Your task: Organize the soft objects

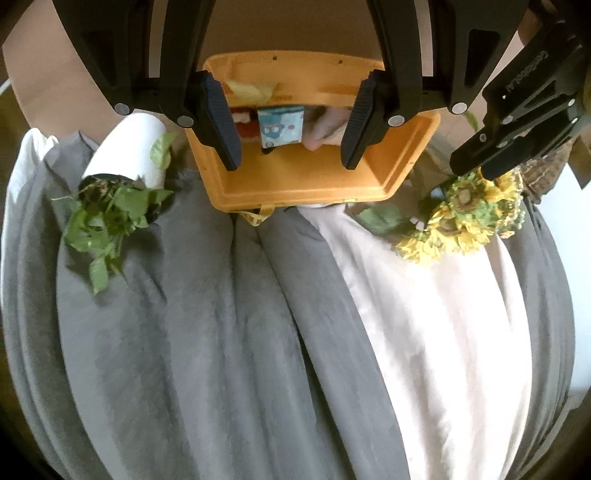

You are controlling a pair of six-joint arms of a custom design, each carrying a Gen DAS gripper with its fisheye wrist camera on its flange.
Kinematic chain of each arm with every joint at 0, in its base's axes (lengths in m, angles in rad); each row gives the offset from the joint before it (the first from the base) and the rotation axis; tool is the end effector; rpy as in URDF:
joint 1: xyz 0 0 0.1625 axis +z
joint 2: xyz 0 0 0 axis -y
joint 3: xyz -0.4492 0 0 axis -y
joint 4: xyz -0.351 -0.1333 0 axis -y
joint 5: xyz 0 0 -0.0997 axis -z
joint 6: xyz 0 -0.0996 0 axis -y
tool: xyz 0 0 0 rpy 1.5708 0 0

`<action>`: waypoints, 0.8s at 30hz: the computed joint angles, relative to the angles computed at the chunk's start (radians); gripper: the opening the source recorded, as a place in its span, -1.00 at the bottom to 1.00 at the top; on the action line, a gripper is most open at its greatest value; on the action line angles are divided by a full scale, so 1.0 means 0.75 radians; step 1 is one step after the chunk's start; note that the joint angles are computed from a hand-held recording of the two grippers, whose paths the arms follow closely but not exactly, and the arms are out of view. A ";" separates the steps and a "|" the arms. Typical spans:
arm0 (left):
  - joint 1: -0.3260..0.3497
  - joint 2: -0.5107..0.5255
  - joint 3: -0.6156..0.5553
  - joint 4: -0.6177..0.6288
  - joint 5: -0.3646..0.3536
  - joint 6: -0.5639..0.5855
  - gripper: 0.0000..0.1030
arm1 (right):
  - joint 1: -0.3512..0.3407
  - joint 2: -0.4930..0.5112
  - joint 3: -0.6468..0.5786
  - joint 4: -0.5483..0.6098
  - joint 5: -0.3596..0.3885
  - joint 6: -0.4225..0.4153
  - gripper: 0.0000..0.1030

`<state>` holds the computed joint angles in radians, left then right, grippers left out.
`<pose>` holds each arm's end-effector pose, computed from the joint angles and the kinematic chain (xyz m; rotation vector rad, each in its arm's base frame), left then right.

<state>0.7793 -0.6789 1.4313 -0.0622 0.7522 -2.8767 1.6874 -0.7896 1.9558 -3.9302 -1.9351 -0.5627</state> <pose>-0.2784 -0.5646 0.0845 0.7415 2.1891 -1.2858 0.1644 -0.5624 0.2172 0.4722 -2.1604 1.3640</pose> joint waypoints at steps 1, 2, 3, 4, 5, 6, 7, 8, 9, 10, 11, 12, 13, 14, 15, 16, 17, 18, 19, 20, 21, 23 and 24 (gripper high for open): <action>-0.010 -0.015 0.028 -0.012 -0.010 -0.002 -0.08 | 0.009 -0.005 0.025 -0.027 -0.010 0.004 0.12; -0.020 -0.028 0.053 -0.020 -0.020 -0.004 -0.05 | 0.015 -0.005 0.040 -0.046 -0.019 0.008 0.14; -0.030 -0.047 0.085 -0.036 -0.030 -0.003 -0.03 | 0.023 -0.007 0.060 -0.069 -0.031 0.011 0.17; -0.038 -0.062 0.113 -0.051 -0.038 0.001 -0.02 | 0.028 -0.010 0.079 -0.093 -0.040 0.013 0.22; -0.046 -0.073 0.133 -0.062 -0.049 0.003 -0.01 | 0.035 -0.010 0.101 -0.123 -0.054 0.013 0.24; -0.055 -0.085 0.155 -0.068 -0.057 0.003 0.01 | 0.044 -0.008 0.120 -0.154 -0.069 0.011 0.24; -0.067 -0.103 0.185 -0.074 -0.065 -0.002 0.04 | 0.053 -0.007 0.135 -0.177 -0.080 0.011 0.24; -0.073 -0.113 0.203 -0.078 -0.068 -0.006 0.05 | 0.063 -0.007 0.154 -0.205 -0.093 0.012 0.25; -0.079 -0.126 0.224 -0.083 -0.068 -0.009 0.09 | 0.070 -0.006 0.170 -0.228 -0.105 0.012 0.27; -0.088 -0.140 0.249 -0.089 -0.070 -0.012 0.13 | 0.081 -0.001 0.190 -0.268 -0.124 0.013 0.33; -0.094 -0.153 0.268 -0.091 -0.068 -0.013 0.14 | 0.089 0.002 0.206 -0.299 -0.137 0.012 0.35; -0.098 -0.162 0.283 -0.094 -0.063 -0.012 0.17 | 0.096 0.004 0.222 -0.327 -0.152 0.011 0.35; -0.107 -0.174 0.308 -0.102 -0.063 -0.012 0.19 | 0.105 0.007 0.239 -0.355 -0.165 0.012 0.35; -0.114 -0.184 0.328 -0.111 -0.068 -0.011 0.24 | 0.114 0.009 0.258 -0.385 -0.181 0.014 0.35; -0.121 -0.193 0.348 -0.126 -0.071 -0.006 0.28 | 0.122 0.010 0.274 -0.408 -0.193 0.015 0.35; -0.132 -0.201 0.370 -0.144 -0.085 -0.003 0.31 | 0.130 0.014 0.291 -0.439 -0.206 0.017 0.35; -0.142 -0.208 0.388 -0.152 -0.097 -0.010 0.33 | 0.136 0.017 0.307 -0.469 -0.216 0.017 0.36; -0.148 -0.211 0.398 -0.155 -0.104 -0.017 0.37 | 0.142 0.019 0.318 -0.488 -0.226 0.018 0.38; -0.159 -0.220 0.417 -0.162 -0.114 -0.025 0.39 | 0.150 0.022 0.336 -0.517 -0.240 0.017 0.41; -0.171 -0.228 0.438 -0.175 -0.126 -0.029 0.42 | 0.156 0.024 0.349 -0.537 -0.247 0.013 0.42; -0.186 -0.235 0.459 -0.186 -0.142 -0.036 0.46 | 0.162 0.025 0.364 -0.560 -0.257 0.006 0.42; -0.211 -0.248 0.497 -0.208 -0.169 -0.050 0.56 | 0.172 0.025 0.393 -0.597 -0.267 -0.003 0.42; -0.222 -0.253 0.511 -0.214 -0.180 -0.057 0.63 | 0.177 0.026 0.405 -0.613 -0.272 -0.004 0.43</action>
